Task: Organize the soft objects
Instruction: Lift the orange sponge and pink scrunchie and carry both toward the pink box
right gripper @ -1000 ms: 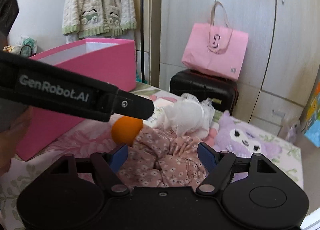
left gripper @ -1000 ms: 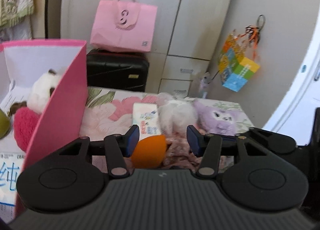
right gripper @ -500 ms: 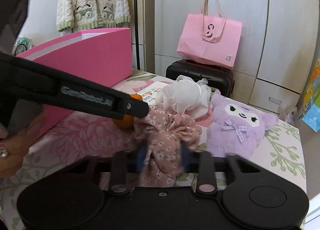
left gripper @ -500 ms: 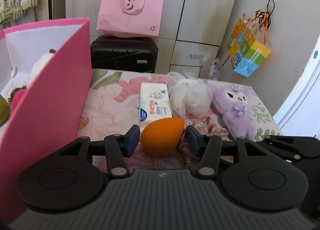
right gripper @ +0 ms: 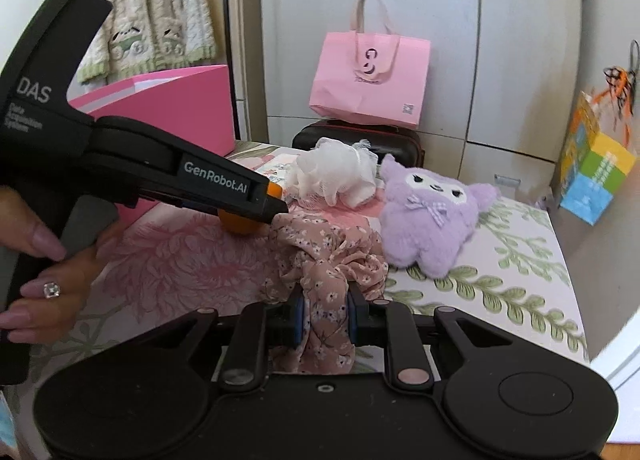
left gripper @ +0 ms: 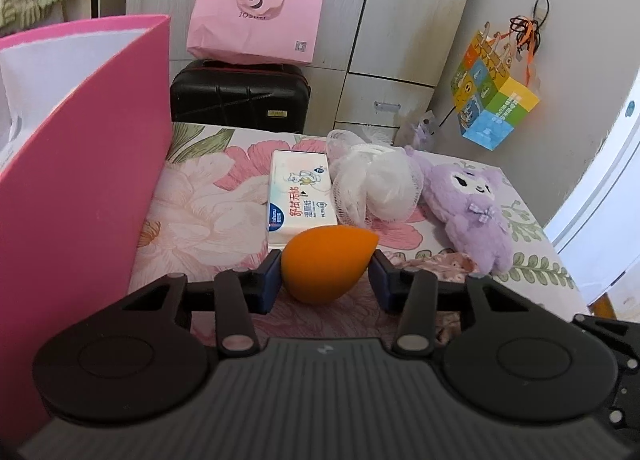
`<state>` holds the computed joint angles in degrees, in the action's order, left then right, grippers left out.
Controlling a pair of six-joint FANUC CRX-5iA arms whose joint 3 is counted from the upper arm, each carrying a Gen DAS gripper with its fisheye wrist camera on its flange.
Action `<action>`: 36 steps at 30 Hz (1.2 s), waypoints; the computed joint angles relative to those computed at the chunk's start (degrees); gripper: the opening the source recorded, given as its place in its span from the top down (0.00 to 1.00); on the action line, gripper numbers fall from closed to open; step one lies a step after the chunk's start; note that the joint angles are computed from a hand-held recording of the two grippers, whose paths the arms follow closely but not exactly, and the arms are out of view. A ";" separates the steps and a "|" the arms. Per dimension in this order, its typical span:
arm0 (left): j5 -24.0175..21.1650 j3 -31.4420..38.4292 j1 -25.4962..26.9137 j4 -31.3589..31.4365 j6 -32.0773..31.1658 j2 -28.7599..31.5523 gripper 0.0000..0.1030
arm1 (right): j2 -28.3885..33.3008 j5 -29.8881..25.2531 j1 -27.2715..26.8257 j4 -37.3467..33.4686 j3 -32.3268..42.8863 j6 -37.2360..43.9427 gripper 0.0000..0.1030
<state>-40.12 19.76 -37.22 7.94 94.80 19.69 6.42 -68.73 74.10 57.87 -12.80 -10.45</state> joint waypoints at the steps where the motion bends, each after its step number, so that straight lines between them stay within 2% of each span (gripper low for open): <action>1: 0.32 -0.29 -0.04 -0.07 0.11 -0.20 0.57 | 0.12 -0.43 0.18 0.05 0.05 -0.97 0.77; 7: 2.61 -4.26 0.03 1.96 -2.59 -3.32 0.57 | 1.28 -3.47 1.60 -0.03 1.02 -5.53 0.77; 11: 3.17 -8.07 0.40 6.39 -7.47 -5.86 0.57 | 1.52 -4.97 2.91 -0.15 1.31 -7.90 0.77; 20: 3.82 -16.41 0.36 12.02 -14.83 -12.42 0.57 | 2.86 -8.72 6.00 -0.69 3.30 -8.26 0.77; 28: 1.25 -22.75 1.74 16.34 -20.23 -18.41 0.57 | 3.43 -12.16 9.90 -0.97 5.07 -9.54 0.77; 34: -2.48 -27.10 4.04 19.64 -24.26 -22.90 0.57 | 3.13 -10.54 12.15 -1.76 6.36 -9.44 0.77; 36: -4.99 -27.50 5.13 19.83 -24.58 -23.90 0.57 | 3.40 -9.83 12.65 -2.61 7.55 -8.05 0.77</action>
